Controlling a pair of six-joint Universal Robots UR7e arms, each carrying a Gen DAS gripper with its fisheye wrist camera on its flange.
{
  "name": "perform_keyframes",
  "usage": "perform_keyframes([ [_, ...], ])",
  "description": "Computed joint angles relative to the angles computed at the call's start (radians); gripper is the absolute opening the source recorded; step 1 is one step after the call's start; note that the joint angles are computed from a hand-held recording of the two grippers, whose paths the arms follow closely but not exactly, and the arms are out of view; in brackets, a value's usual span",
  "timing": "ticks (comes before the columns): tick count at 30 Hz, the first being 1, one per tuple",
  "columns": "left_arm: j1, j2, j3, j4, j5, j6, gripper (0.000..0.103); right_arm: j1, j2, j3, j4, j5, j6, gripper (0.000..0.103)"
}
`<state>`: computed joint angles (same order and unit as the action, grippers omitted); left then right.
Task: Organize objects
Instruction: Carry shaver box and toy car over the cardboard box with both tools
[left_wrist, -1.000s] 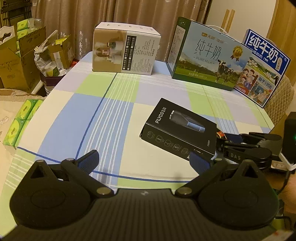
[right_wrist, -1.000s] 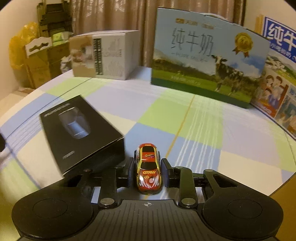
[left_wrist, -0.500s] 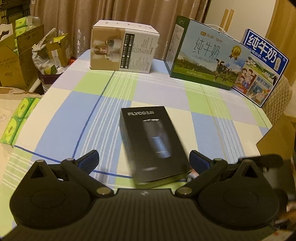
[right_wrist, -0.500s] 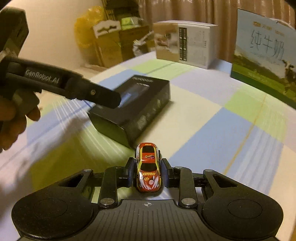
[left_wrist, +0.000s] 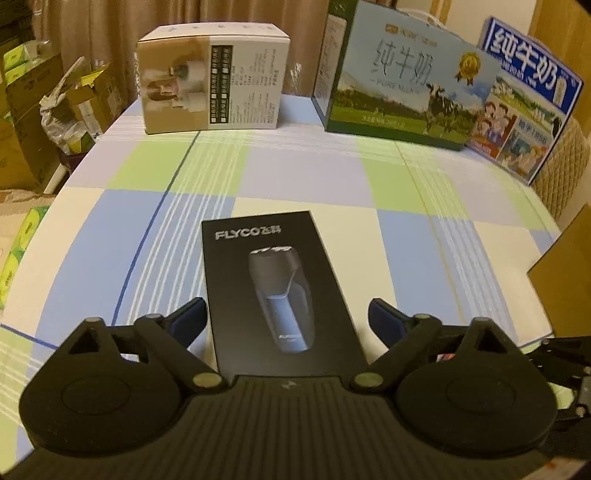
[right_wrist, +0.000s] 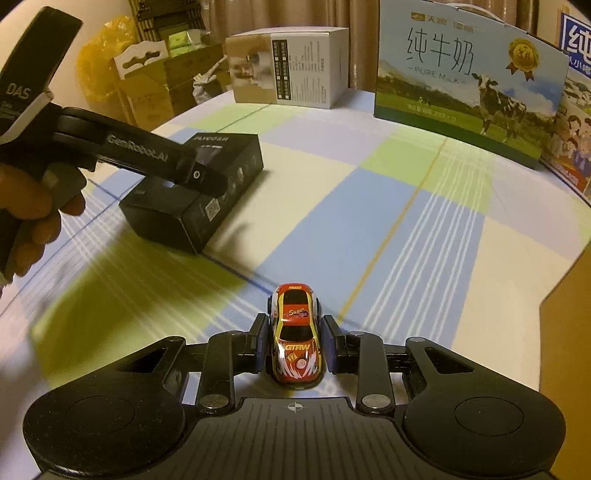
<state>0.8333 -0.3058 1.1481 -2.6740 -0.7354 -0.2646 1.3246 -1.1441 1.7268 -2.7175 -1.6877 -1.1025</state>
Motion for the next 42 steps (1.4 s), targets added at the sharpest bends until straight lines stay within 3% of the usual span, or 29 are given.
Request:
perform_keyframes([
  [7,-0.027,-0.041,0.066,0.074,0.024,-0.004,0.081,0.014,-0.056,0.069,-0.030,-0.093,0.019,0.027],
  [17,-0.141,-0.182,0.373,0.063,-0.077,-0.126,0.082,0.010,-0.204,0.183,0.049,-0.220,0.125,0.027],
  [20,-0.172,-0.206,0.432,0.073,-0.083,-0.157,0.082,-0.012,-0.262,0.230,0.064,-0.203,0.117,0.027],
  [29,-0.180,-0.180,0.407,0.069,-0.074,-0.117,0.089,-0.046,-0.284,0.225,0.113,-0.116,0.109,0.031],
  [36,-0.167,-0.174,0.396,0.084,-0.080,-0.111,0.089,-0.011,-0.271,0.259,0.034,-0.202,0.055,0.032],
  [42,-0.163,-0.173,0.389,0.088,-0.081,-0.106,0.089,-0.004,-0.275,0.274,0.015,-0.228,0.065,0.031],
])
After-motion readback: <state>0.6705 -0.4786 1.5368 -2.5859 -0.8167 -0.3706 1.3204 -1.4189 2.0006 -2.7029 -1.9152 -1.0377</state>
